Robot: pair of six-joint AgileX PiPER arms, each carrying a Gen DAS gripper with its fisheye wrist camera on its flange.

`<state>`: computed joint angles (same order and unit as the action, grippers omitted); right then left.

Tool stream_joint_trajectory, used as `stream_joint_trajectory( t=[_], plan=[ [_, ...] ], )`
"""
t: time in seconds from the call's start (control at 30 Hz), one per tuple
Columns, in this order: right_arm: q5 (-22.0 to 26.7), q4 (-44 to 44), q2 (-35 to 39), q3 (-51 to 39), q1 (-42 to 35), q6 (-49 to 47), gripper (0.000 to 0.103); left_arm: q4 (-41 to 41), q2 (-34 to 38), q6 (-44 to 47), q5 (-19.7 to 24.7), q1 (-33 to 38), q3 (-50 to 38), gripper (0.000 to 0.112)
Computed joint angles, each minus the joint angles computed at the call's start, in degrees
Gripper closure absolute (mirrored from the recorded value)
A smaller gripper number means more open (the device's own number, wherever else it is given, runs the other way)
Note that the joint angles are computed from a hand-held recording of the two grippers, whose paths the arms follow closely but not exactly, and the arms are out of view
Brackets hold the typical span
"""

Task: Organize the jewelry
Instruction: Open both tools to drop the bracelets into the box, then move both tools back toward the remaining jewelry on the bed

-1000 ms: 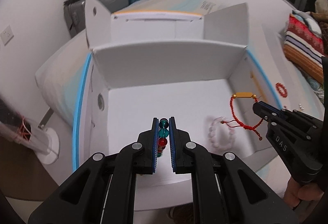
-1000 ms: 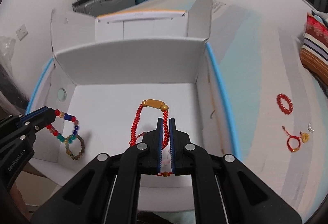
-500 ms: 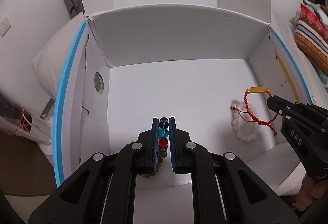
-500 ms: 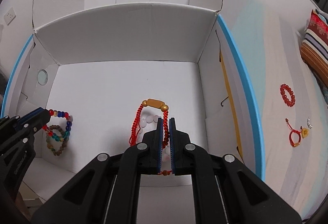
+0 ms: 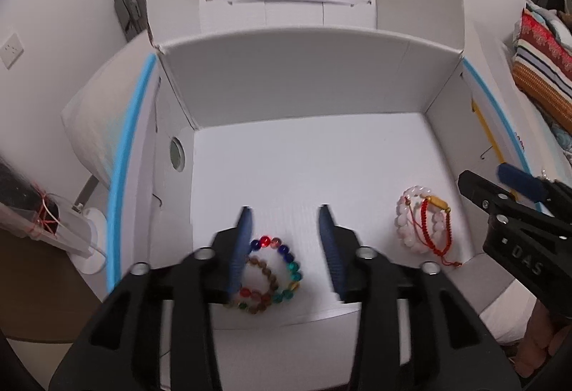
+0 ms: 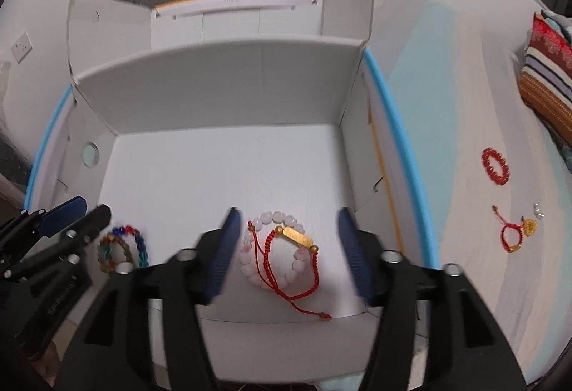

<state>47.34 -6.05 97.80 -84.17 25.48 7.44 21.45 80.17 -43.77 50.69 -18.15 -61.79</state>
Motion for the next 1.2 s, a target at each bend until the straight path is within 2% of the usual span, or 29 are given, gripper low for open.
stream_joint_trajectory(
  t=[0.13,0.23,0.43,0.67,0.8,1.03,1.2],
  plan=[
    [-1.17,-0.14,-3.59,1.52,-1.53,1.09,0.017,3.03,-1.11,-3.19,2.05,-3.1,-1.08,0.046],
    [-1.93,-0.7,-6.23,3.0,-3.02,1.2,0.009,5.11,-1.67,-5.8,3.72,-6.18,-2.31,0.032],
    [-2.48,0.26,-10.98,5.41,-7.96,-1.86,0.008,9.52,-0.22,-10.54,6.46,-13.42,-6.11,0.017],
    [-2.77,5.81,-15.11,6.47,-18.15,-11.56,0.008,12.77,4.49,-12.99,8.75,-21.46,-12.92,0.015],
    [-2.41,8.12,-14.82,5.38,-24.46,-17.15,0.008,12.76,8.54,-12.85,8.85,-24.32,-17.67,0.015],
    [-1.41,13.87,-10.99,1.53,-37.07,-27.39,0.008,12.0,17.95,-10.77,9.62,-28.7,-29.85,0.015],
    [0.86,17.27,-5.35,-4.25,-44.58,-32.11,0.008,9.57,27.5,-6.29,11.77,-30.36,-43.32,0.015]
  ],
)
